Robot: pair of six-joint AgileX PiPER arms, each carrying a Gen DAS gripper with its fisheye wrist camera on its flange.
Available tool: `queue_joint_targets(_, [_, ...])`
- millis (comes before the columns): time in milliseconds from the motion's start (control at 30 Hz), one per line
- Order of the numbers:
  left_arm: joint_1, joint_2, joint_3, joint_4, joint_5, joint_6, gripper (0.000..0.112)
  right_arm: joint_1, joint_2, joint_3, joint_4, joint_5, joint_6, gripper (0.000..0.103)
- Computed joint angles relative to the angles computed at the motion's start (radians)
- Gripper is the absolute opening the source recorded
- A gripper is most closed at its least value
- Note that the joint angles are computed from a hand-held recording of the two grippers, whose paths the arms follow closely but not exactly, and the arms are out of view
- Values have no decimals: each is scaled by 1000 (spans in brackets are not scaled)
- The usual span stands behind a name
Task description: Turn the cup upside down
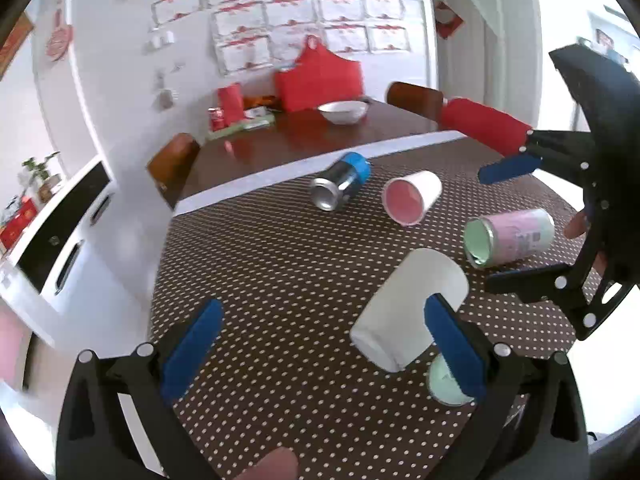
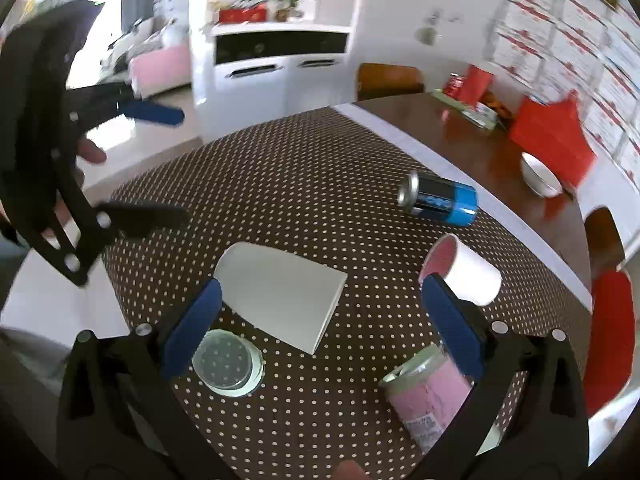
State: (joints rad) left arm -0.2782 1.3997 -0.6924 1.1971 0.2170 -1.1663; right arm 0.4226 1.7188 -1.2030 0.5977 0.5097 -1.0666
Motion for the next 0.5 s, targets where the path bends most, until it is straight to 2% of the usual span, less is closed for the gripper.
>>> queue_joint_targets(67, [-15, -30, 34, 129, 38, -159, 99, 1, 27, -31, -5, 38, -32, 98])
queue_joint_targets(133, [-20, -65, 66, 195, 52, -248, 99, 5, 49, -59, -16, 70, -56, 98])
queue_joint_targets(200, [-21, -89, 78, 179, 54, -244, 99, 10, 73, -91, -26, 103, -84, 98])
queue_joint_targets(267, [-48, -112, 94, 209, 96, -297, 99, 22, 103, -134, -62, 136, -91, 98])
queue_joint_targets(500, [-110, -156, 134, 208, 165, -340, 99, 92, 278, -422, -275, 386, -105, 98])
